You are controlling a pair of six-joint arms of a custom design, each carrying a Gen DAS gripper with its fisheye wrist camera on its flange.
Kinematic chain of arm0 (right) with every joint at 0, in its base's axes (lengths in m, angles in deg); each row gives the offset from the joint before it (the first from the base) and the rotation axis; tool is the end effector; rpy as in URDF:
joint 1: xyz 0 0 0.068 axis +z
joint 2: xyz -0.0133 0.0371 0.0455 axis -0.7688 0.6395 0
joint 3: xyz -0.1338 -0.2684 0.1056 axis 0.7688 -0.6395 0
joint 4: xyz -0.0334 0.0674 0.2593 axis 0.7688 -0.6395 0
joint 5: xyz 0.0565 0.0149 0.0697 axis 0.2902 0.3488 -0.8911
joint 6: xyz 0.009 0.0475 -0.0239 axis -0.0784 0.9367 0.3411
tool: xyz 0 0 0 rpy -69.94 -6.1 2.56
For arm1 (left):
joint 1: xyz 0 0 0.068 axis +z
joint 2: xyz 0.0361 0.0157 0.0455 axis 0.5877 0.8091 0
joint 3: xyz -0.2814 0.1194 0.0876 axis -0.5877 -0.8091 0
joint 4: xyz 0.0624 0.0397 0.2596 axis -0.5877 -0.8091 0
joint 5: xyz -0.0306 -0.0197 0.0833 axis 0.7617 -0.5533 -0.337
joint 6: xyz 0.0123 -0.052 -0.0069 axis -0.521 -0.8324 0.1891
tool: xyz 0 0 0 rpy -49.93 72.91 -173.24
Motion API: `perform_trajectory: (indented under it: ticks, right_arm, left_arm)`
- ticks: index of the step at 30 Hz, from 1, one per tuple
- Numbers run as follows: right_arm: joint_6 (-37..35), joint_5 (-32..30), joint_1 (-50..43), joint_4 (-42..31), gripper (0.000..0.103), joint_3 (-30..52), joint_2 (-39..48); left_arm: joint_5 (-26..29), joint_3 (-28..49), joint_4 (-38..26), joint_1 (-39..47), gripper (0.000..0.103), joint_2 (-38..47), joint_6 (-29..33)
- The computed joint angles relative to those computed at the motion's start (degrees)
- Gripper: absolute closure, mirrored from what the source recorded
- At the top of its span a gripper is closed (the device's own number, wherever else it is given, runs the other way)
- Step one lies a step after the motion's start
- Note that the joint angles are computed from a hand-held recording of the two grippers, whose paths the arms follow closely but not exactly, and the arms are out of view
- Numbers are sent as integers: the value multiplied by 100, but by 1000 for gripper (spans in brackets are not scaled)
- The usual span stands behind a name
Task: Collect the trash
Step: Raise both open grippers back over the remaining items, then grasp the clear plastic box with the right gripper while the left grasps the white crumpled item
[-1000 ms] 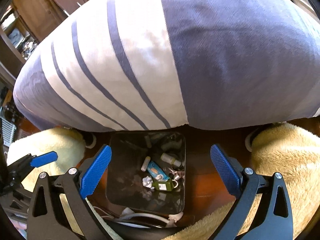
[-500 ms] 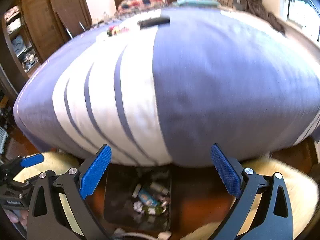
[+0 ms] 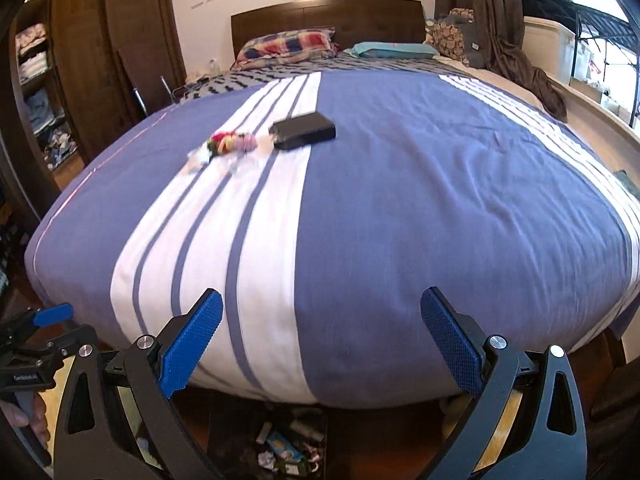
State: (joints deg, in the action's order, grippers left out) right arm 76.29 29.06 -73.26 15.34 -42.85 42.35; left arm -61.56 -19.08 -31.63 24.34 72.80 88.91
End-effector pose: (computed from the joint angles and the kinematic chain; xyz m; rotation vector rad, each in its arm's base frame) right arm 0.2019 -0.0776 0.3055 0.3206 2.2761 0.0257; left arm 0.3298 -0.0785 0.3018 0.4970 2.4387 -0.4104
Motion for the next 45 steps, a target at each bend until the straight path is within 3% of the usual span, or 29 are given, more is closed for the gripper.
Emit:
perform_trajectory:
  ticks: [9,17,20,22,24,29,35,38,45]
  right_arm:
    - [163,224,191,395,4,694,822]
    - [220,426,448,525,4,1315,1882]
    - [175,200,597,466,4,1601,2277]
    - [120,80,760,441,10,1799,2568]
    - [20,97,946,360,22,2000,2834]
    - [-150,416,1388,309,26,2556,3419]
    - [-349,705,1675,22,41,3347,4058]
    - [-462,691,1697,34,63,3392,4108]
    - [-405,522,1494,396,63,2610,3488]
  left_arm:
    - [-87,823,72,41,12,659,3]
    - [-325,2137,-149,-161,12,1740,7]
    - [-433,2728,-313,-187,12,2213,-26]
    - [-473,3104,-432,-159,13,2496,-77]
    - [-523,3339,-484,-152,13,2658,-77]
    - [-580,4203,-787,-152,13,3153,-4]
    - [-518,5386,-1301,-181,16,3796,66]
    - [-555,5909,-1523,-283,17,4073,119]
    - [-553,6833,-1968,-577,22,4612,190]
